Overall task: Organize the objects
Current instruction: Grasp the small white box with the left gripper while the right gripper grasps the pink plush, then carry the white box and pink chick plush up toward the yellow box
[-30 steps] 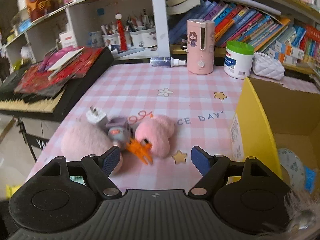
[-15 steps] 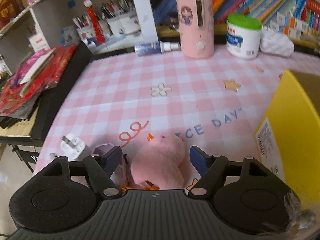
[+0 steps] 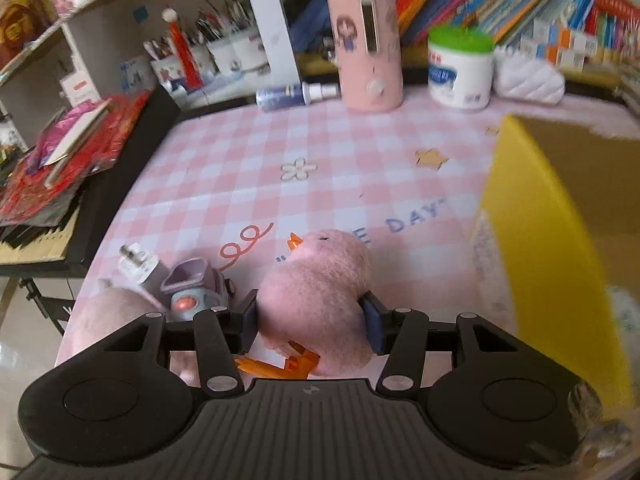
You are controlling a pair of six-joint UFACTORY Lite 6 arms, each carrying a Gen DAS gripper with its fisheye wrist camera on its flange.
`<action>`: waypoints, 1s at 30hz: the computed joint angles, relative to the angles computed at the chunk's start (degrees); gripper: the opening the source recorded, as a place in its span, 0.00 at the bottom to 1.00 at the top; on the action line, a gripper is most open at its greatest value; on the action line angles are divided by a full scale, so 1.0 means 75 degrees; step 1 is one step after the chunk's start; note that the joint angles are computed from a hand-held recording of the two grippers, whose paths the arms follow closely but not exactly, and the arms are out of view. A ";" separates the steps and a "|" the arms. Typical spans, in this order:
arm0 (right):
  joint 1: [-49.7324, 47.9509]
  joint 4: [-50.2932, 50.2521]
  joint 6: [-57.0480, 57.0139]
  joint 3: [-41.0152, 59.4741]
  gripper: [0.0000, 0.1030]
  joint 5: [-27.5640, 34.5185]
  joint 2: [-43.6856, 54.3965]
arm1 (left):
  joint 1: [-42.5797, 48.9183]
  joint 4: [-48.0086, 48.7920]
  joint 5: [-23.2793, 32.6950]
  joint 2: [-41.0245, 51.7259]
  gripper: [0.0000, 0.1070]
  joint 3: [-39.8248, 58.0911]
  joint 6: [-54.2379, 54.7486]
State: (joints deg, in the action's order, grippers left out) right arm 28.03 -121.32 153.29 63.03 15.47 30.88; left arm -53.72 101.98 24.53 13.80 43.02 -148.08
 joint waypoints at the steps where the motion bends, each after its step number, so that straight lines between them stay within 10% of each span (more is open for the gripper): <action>1: 0.0128 -0.0018 -0.0016 -0.0393 0.47 0.0134 -0.0371 | -0.0061 -0.0021 0.0046 -0.0121 0.26 -0.0106 -0.0076; 17: 0.4689 0.4390 -0.2765 -0.4892 0.47 0.3161 -0.5385 | -0.2978 -0.2489 0.1911 -0.3150 0.26 -0.2250 0.0671; 30: 0.9891 0.8487 -0.1031 -0.5513 0.47 0.6001 -0.5733 | -0.6168 -0.4261 0.3204 -0.3338 0.26 -0.2312 0.0710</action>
State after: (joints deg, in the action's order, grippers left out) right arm 102.21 -57.67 145.56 21.69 60.48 -12.11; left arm -99.98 70.02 48.57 -11.23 25.68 -142.76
